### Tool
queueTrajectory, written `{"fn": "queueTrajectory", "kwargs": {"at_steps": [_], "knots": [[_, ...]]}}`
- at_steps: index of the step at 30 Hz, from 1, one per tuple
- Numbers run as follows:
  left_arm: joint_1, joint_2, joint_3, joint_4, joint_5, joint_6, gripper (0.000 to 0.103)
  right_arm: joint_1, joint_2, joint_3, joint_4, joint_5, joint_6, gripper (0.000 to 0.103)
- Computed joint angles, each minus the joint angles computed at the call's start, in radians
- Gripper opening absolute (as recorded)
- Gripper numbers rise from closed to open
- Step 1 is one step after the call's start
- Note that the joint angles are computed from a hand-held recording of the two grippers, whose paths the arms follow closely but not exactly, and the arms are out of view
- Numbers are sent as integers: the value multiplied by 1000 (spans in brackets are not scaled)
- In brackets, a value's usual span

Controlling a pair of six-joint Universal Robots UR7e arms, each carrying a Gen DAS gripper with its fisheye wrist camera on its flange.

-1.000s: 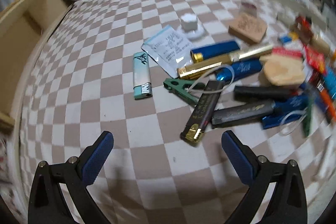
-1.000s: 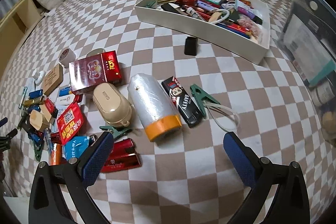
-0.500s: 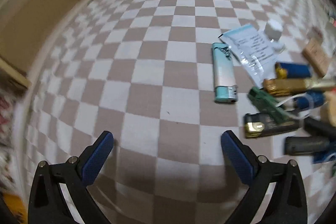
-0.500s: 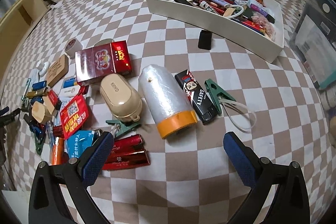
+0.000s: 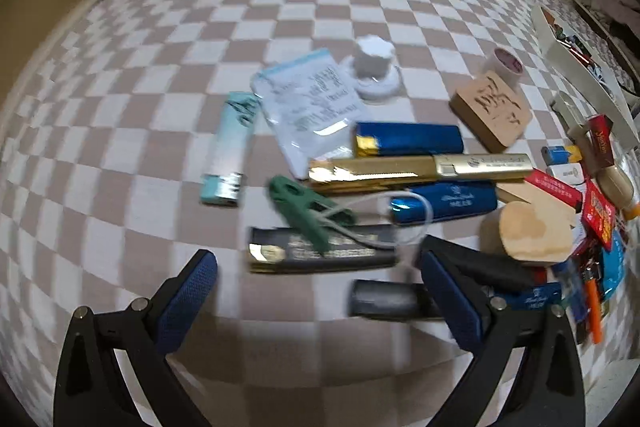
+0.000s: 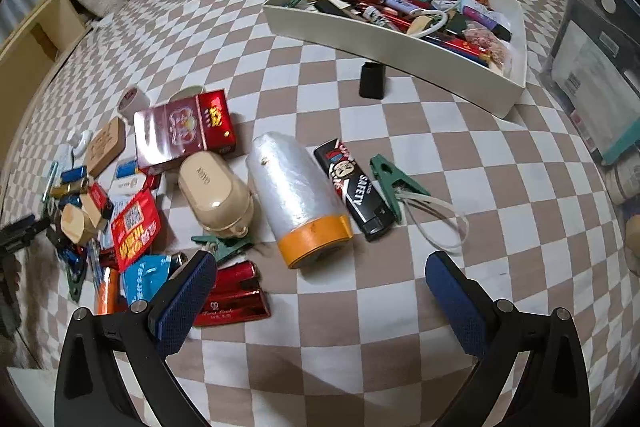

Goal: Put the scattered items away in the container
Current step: 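Reach the left tool to the black printed lighter while the right tool reaches the foil cylinder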

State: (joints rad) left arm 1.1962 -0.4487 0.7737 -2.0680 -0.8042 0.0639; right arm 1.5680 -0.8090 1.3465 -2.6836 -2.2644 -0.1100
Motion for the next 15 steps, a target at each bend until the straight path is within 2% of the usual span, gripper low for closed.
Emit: {"fn": "queueTrajectory", "kwargs": {"at_steps": [3, 7, 10, 15], "knots": [[-1, 25, -30, 17, 33, -31, 101, -3, 3, -9, -7, -2, 4, 103], [5, 50, -76, 41, 52, -72, 89, -4, 12, -36, 39, 1, 6, 103], [5, 45, -61, 3, 56, -30, 82, 5, 29, -46, 10, -13, -86, 103], [9, 25, -32, -25, 30, 25, 82, 27, 108, -106, -58, -103, -292, 103]]}}
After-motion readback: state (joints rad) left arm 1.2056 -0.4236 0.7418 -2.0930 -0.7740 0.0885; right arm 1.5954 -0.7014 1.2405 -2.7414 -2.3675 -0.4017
